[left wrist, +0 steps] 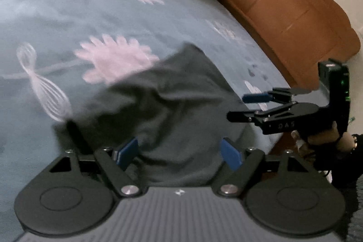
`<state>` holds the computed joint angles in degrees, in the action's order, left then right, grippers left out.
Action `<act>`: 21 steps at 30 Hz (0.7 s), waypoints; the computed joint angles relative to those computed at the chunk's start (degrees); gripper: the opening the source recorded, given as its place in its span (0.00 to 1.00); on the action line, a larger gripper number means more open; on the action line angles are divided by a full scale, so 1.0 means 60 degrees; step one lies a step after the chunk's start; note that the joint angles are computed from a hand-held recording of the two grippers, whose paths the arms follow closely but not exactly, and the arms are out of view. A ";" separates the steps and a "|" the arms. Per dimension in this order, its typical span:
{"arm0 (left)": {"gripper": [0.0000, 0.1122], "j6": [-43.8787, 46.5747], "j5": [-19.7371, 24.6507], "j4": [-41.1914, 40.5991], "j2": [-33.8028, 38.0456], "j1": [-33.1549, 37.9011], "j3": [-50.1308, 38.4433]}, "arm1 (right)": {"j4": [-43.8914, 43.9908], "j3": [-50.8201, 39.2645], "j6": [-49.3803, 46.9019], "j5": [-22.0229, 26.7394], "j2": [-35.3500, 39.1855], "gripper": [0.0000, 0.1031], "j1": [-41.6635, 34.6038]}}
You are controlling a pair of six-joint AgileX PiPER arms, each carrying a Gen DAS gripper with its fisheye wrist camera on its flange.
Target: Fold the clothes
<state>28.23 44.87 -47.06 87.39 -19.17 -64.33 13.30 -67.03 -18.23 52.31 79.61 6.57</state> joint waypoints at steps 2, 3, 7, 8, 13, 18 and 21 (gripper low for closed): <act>0.71 -0.0210 -0.0036 0.0177 -0.0179 0.0157 -0.0090 | -0.0017 -0.0119 -0.0001 -0.0015 0.0102 0.84 0.0035; 0.71 -0.0181 -0.0030 0.0089 -0.0194 0.0248 -0.0119 | -0.0027 -0.0157 -0.0009 -0.0034 0.0143 0.85 0.0059; 0.72 0.0549 0.0226 -0.1016 0.0002 0.0425 -0.0077 | 0.0230 -0.0200 -0.0154 -0.0085 0.0287 0.85 0.0045; 0.72 0.0620 0.0349 -0.1151 0.0103 0.0386 -0.0093 | 0.0279 -0.0194 -0.0191 -0.0095 0.0298 0.85 0.0044; 0.71 -0.0284 0.0623 -0.0027 0.0390 -0.0023 -0.0090 | 0.0395 -0.0296 -0.0300 -0.0129 0.0441 0.85 -0.0025; 0.72 -0.0095 0.0776 0.0053 0.0053 0.0093 -0.0069 | 0.0534 -0.0417 -0.0360 -0.0215 0.0582 0.85 -0.0050; 0.72 0.0309 0.1003 -0.0256 0.0081 0.0161 -0.0077 | 0.0654 -0.0490 -0.0492 -0.0222 0.0606 0.85 -0.0048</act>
<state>30.09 50.89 -48.60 87.87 -18.21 -64.79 17.22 -69.97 -21.18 50.98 83.24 6.28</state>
